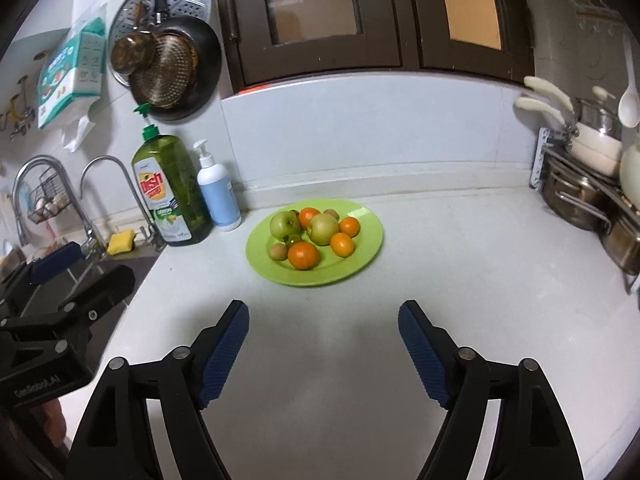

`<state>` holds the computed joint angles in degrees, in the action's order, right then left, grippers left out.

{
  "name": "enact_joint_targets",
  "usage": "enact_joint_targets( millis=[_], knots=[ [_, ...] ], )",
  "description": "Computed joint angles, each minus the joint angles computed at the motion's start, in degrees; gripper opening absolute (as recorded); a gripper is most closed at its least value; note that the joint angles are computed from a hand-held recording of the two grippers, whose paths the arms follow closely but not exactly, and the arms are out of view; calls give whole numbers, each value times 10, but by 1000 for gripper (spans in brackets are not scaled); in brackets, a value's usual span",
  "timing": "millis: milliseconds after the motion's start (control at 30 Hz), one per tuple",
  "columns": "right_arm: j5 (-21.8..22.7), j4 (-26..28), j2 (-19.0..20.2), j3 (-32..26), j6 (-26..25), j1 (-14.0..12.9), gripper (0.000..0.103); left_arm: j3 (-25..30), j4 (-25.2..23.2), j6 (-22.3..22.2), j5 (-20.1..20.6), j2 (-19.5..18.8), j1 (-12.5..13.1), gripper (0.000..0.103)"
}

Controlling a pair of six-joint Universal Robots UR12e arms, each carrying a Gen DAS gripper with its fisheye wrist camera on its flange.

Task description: Organize fruits

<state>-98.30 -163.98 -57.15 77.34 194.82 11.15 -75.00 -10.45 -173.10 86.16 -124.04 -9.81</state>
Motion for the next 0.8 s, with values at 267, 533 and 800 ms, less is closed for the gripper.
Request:
enact_joint_targets(
  millis=[267, 533, 800],
  knots=[
    [-10, -63, -55, 80, -29, 7, 88, -87, 55, -31, 40, 56, -13, 103],
    [-19, -100, -104, 149, -45, 14, 90, -156, 89, -45, 68, 102, -27, 103],
    [-30, -124, -141, 201, -39, 19, 92, -200, 105, -49, 69, 135, -33, 103]
  ],
)
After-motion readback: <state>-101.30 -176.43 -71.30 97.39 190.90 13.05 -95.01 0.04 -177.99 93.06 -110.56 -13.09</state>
